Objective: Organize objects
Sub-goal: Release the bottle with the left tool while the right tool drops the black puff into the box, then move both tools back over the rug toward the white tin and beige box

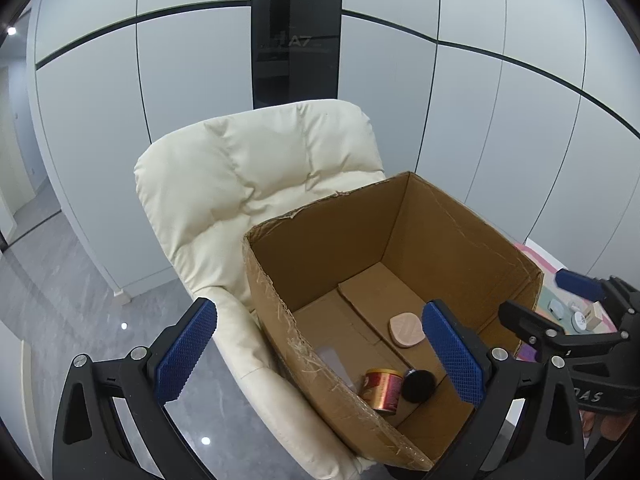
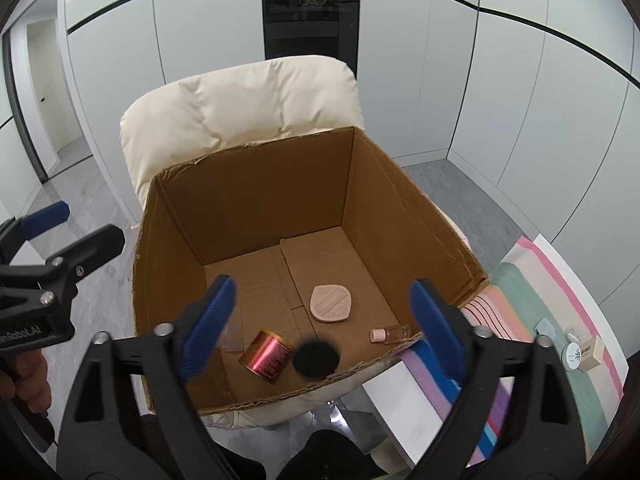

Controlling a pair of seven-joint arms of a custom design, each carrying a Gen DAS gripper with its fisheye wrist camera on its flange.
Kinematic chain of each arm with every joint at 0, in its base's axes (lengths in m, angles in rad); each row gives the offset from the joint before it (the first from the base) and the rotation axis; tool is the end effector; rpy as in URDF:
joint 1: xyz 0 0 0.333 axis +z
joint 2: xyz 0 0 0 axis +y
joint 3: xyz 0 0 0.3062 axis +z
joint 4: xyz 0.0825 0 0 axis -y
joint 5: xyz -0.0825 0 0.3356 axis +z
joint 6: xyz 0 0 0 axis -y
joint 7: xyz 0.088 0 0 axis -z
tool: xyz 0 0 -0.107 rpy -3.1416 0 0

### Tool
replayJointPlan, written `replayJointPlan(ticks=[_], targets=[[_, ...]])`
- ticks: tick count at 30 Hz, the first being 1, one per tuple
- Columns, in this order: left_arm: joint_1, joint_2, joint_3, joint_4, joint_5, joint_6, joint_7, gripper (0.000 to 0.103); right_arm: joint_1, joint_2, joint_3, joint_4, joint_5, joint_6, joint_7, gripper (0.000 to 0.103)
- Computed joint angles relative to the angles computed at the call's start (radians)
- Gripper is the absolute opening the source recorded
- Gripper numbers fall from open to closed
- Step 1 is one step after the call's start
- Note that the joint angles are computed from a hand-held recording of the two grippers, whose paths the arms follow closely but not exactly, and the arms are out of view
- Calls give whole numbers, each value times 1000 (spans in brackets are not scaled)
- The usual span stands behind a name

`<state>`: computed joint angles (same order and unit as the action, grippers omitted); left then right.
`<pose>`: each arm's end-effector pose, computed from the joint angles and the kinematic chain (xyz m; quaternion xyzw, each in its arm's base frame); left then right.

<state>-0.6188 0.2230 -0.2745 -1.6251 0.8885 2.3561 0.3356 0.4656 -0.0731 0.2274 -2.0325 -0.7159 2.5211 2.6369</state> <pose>0.4117 -0.4669 0.5589 -0.6037 0.6785 -0.3218 0.2676 0.4039 0.3476 0.5466 -0.6875 0.6179 -0.2566 0.2822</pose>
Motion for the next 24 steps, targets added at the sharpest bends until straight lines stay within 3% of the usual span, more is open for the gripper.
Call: replayJointPlan(ticks=[2, 24], targets=[[-3, 6, -1, 7, 3, -2, 10, 103, -3, -5, -2, -4, -3, -3, 16, 103], [-68, 109, 23, 148, -9, -16, 64, 103, -85, -115, 18, -117, 45, -7, 40, 103]])
